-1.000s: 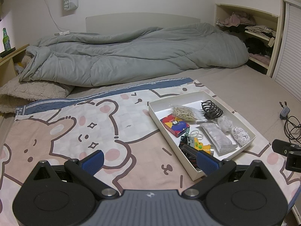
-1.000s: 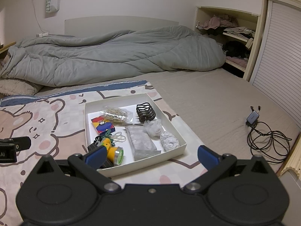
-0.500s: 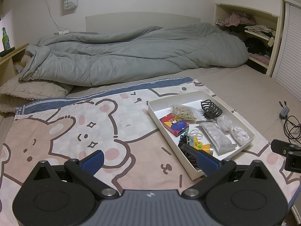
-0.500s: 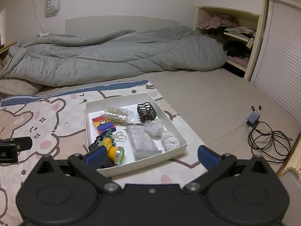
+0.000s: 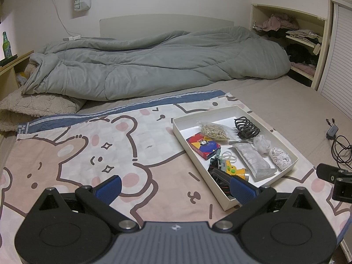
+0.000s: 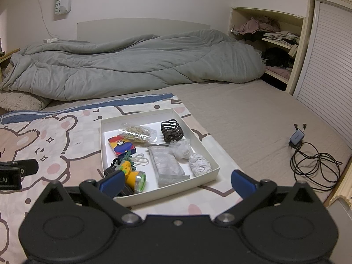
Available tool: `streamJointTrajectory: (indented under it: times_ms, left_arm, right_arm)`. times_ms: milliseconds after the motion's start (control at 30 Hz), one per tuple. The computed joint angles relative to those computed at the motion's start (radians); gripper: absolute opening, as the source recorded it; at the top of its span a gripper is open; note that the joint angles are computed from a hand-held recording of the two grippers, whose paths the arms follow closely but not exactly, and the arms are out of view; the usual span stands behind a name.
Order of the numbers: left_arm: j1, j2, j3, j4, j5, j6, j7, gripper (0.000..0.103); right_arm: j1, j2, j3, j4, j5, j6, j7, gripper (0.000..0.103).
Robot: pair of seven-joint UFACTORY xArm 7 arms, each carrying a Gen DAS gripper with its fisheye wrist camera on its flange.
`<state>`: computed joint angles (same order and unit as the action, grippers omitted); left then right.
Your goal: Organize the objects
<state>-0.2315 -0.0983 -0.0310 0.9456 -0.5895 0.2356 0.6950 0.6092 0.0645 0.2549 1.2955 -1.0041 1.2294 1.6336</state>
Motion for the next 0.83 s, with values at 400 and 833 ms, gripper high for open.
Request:
streamJointTrajectory:
  times_ms: [400,833]
  left_arm:
    - [-0.002,0.0,0.001,0.0,-0.006,0.002,0.002,0.103]
    - [-0.001,0.002,-0.001,0.005,-0.006,0.012,-0.004,0.103]
  right_arm:
    - [0.002,0.003,-0.001,0.004,0.002,-0.001,0.001,0.103]
    - [0.007,0.01,-0.001,0.012,0.002,0.003,0.003,0.103]
